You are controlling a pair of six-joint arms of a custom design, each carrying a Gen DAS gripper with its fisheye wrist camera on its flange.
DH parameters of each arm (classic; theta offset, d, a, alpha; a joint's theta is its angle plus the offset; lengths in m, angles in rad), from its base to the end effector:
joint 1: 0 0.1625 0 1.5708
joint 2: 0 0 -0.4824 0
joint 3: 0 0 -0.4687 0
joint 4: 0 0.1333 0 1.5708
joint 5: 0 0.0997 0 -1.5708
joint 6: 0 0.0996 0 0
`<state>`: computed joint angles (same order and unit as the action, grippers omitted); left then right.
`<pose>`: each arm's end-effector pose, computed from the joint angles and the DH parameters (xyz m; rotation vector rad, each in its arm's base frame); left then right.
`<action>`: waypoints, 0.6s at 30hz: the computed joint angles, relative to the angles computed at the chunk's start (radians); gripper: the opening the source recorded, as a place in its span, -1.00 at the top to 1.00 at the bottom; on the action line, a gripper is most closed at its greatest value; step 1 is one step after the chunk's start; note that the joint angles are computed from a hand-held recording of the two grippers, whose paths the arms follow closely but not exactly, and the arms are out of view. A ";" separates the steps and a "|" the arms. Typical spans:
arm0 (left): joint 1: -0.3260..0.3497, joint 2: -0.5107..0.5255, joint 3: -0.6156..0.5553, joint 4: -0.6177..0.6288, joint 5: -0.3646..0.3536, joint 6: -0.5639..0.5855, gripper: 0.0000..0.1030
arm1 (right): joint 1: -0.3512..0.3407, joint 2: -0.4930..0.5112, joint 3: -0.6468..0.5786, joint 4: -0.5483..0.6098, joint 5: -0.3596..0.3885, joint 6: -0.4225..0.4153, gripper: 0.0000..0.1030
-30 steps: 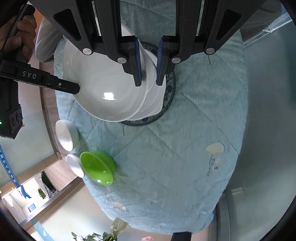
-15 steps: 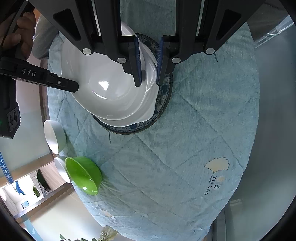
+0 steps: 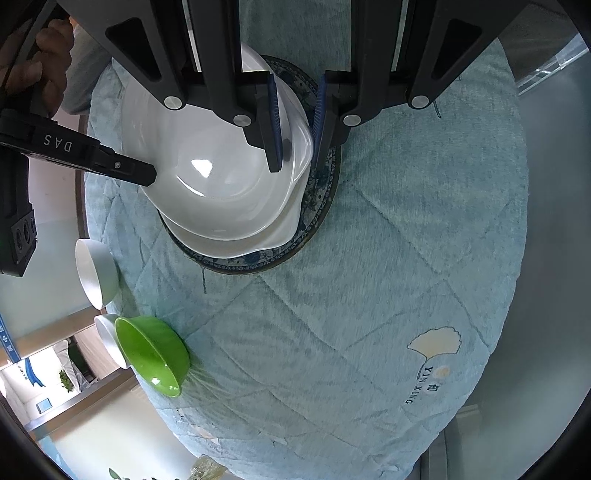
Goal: Organize plates and bowls
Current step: 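Lower the smaller white plate onto the stack and open both grippers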
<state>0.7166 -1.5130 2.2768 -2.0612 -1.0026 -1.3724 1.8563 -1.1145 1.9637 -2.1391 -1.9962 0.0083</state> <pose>-0.2088 -0.4297 0.2122 -0.5658 2.5425 -0.5237 0.2554 -0.5429 0.1289 0.4491 -2.6304 -0.2887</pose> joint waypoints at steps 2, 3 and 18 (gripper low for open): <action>0.001 0.003 0.002 -0.002 0.001 0.001 0.75 | 0.000 0.002 0.003 -0.003 -0.009 0.002 0.74; 0.000 0.004 0.002 -0.001 0.003 0.002 0.75 | 0.000 0.004 0.002 -0.004 -0.011 0.003 0.73; 0.014 0.018 0.006 -0.018 -0.025 0.012 0.71 | 0.004 0.024 0.010 -0.022 -0.030 -0.002 0.63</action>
